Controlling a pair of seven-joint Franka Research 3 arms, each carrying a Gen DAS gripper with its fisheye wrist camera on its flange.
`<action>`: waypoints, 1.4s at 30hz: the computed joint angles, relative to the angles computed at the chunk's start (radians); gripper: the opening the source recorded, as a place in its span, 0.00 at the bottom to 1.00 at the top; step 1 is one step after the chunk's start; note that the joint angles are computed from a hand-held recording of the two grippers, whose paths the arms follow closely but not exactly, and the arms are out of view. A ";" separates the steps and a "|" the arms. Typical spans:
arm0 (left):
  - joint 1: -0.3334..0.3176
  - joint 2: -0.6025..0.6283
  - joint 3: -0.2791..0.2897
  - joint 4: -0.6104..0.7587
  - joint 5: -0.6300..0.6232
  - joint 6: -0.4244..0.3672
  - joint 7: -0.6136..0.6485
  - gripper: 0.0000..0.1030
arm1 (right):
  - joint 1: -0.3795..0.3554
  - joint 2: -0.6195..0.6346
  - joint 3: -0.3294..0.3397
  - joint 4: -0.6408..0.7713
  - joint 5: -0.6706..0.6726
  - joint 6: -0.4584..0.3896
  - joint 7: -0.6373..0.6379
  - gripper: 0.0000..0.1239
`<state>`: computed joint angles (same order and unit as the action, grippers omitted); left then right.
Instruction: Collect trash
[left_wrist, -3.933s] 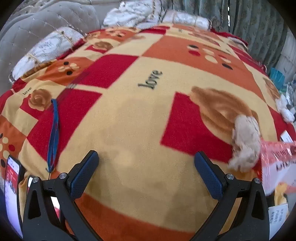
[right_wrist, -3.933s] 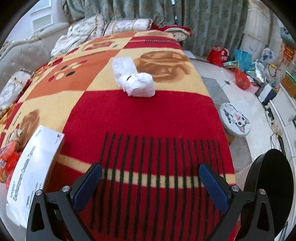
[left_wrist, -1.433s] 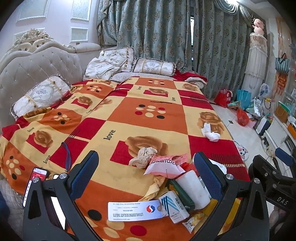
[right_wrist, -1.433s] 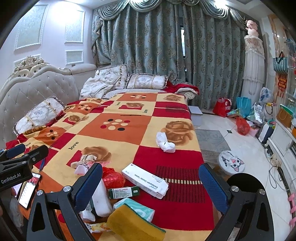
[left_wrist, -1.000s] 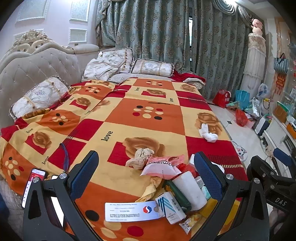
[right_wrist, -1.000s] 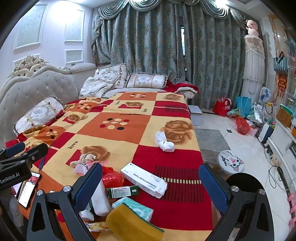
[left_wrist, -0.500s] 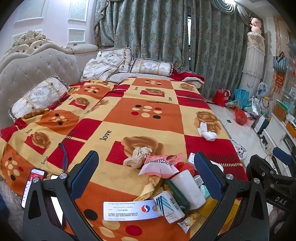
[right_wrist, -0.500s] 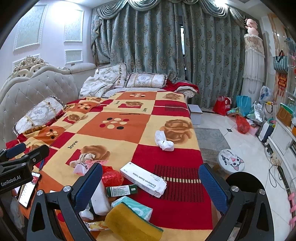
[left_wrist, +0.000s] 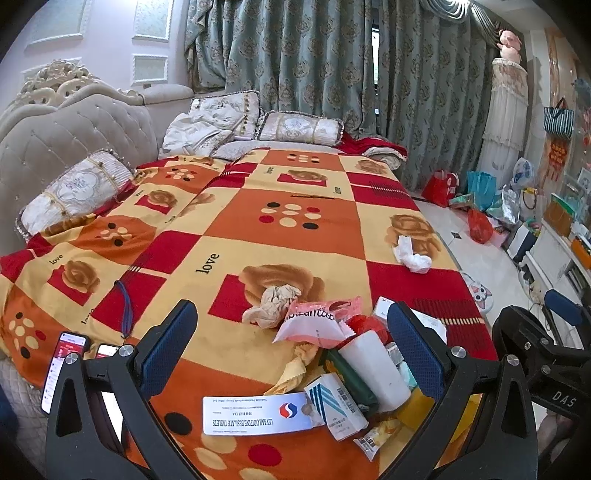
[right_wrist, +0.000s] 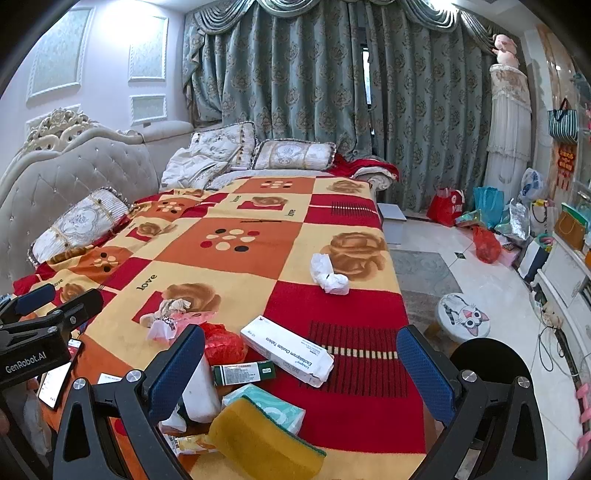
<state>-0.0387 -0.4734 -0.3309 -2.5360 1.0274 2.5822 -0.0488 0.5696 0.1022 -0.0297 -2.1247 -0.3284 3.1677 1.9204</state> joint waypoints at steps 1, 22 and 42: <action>-0.001 0.001 0.002 -0.001 -0.002 0.001 0.002 0.99 | -0.008 -0.003 0.009 -0.005 0.014 0.000 -0.013 0.83; -0.017 0.005 0.012 -0.020 -0.050 -0.009 0.044 0.99 | -0.148 -0.025 0.214 -0.036 0.564 -0.085 -0.604 0.83; -0.055 -0.102 0.112 -0.204 -0.397 0.113 0.433 0.96 | -0.099 0.027 0.216 -0.061 0.804 -0.215 -1.106 0.83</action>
<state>-0.0938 -0.5754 -0.2188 -2.7397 0.6301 2.6951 0.3837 0.4710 0.1287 0.1865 -2.1856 0.4755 2.9532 0.8142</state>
